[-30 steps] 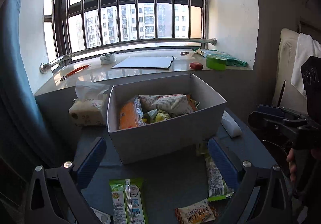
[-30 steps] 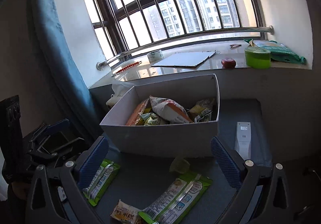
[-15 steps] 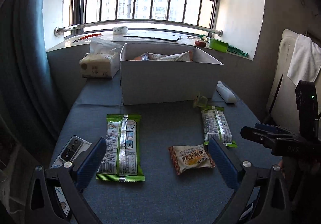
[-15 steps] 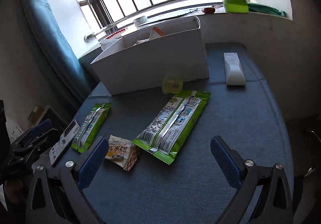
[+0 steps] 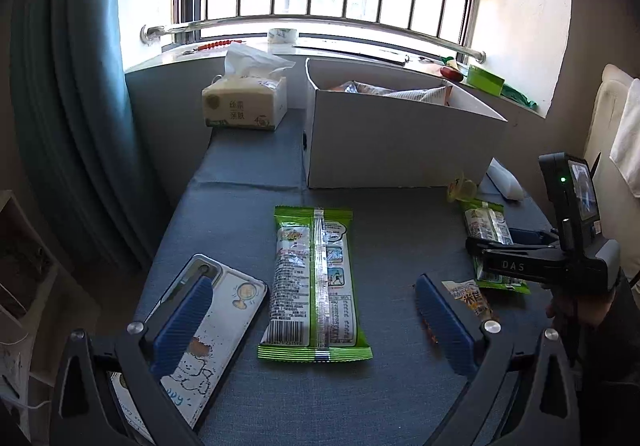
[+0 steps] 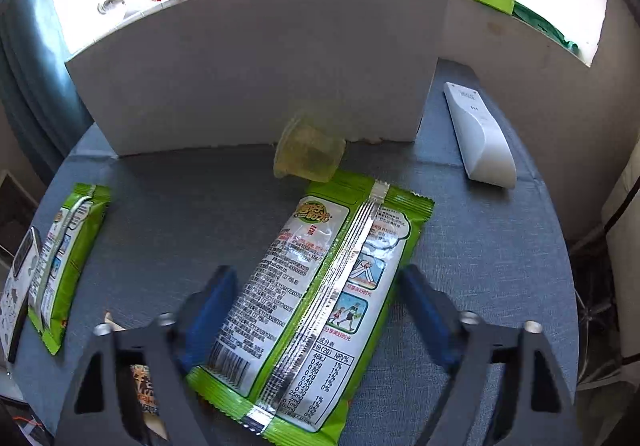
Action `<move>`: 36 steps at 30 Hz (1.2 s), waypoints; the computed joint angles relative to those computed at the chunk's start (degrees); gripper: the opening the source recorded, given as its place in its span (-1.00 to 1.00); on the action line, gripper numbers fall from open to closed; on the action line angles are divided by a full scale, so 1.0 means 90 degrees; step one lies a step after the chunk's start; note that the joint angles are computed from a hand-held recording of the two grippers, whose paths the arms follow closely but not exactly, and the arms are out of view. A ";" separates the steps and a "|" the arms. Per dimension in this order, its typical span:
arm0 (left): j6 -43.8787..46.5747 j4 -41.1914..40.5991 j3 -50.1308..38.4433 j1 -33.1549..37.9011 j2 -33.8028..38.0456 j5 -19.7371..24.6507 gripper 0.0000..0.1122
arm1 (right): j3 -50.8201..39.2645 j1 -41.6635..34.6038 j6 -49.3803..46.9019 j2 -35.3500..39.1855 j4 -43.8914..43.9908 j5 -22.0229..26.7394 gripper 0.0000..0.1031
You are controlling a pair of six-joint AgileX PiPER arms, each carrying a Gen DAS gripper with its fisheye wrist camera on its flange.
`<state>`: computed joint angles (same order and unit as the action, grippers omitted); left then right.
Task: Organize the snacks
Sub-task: 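Carry a green biscuit pack in the left tool while the right carries another into the box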
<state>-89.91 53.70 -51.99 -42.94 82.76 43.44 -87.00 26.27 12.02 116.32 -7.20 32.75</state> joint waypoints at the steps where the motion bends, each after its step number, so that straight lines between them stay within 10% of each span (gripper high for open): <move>1: 0.0111 -0.0072 -0.0026 0.0084 0.0070 -0.0069 0.83 | 0.0149 0.0016 0.0001 -0.0065 -0.0079 -0.0173 0.54; 21: 0.3234 -0.1975 -0.1725 0.1392 0.2217 -0.0416 0.83 | 0.2303 -0.1366 -0.4616 -0.2237 0.4614 -0.0751 0.25; 23: 0.3469 -0.2299 -0.1617 0.1597 0.2154 -0.0849 0.69 | 0.2357 -0.1350 -0.4768 -0.2383 0.4725 -0.0793 0.25; 25: 0.3414 -0.2103 -0.1639 0.1549 0.2043 -0.0807 0.08 | 0.2298 -0.1390 -0.4883 -0.2435 0.4915 -0.0645 0.25; 36: 0.2870 -0.1332 -0.1688 0.1120 0.1002 -0.1352 0.05 | 0.1694 -0.1386 -0.5335 -0.2448 0.5295 -0.0456 0.25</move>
